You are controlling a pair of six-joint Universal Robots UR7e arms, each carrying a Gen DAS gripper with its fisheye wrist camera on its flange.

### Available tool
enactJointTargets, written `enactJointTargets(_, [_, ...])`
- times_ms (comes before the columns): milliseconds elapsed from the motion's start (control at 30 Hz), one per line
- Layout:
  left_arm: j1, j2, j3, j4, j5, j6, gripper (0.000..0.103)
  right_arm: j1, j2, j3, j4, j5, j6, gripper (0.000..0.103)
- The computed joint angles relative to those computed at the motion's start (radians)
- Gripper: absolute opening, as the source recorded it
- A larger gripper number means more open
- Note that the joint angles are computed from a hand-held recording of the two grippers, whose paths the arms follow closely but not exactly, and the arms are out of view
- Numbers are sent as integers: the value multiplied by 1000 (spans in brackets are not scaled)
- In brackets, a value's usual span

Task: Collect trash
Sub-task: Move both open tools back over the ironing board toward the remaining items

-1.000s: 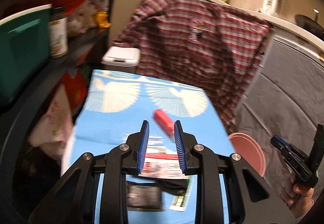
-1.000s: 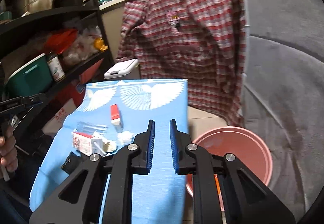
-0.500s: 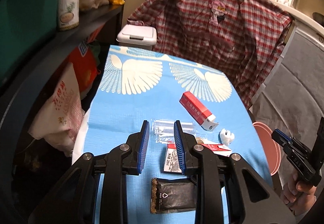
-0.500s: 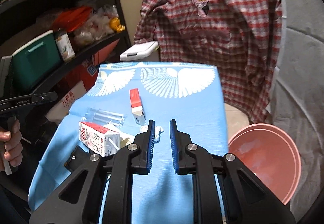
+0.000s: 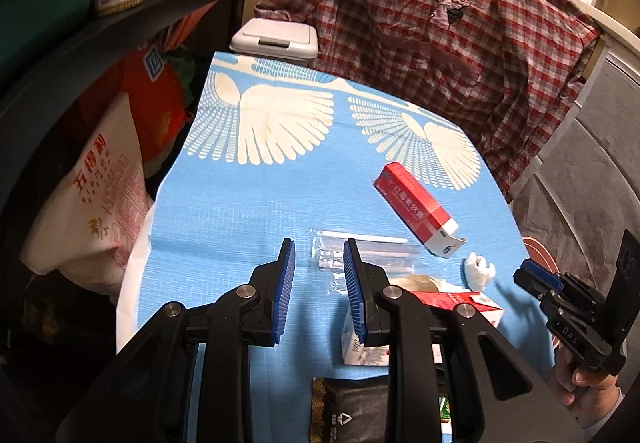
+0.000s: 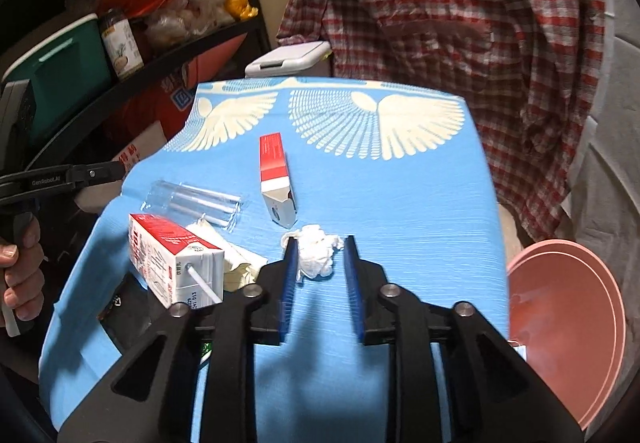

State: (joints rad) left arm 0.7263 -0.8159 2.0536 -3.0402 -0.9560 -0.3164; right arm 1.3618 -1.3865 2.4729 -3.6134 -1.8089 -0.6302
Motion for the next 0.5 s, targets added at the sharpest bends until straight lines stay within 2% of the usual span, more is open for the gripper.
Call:
enactJointTargets(133, [23,14,-16,10,-26,-3,26,-1,27,-19,16,-6,-2,40])
enactJointTargets(367, [47,44,-45,22,-99,-2,34,3,64,-55,45,-38,4,41])
enactJointTargets(500, [61,63,-65,48,-137,-2,34,3,83,-71,53,-59,10,41])
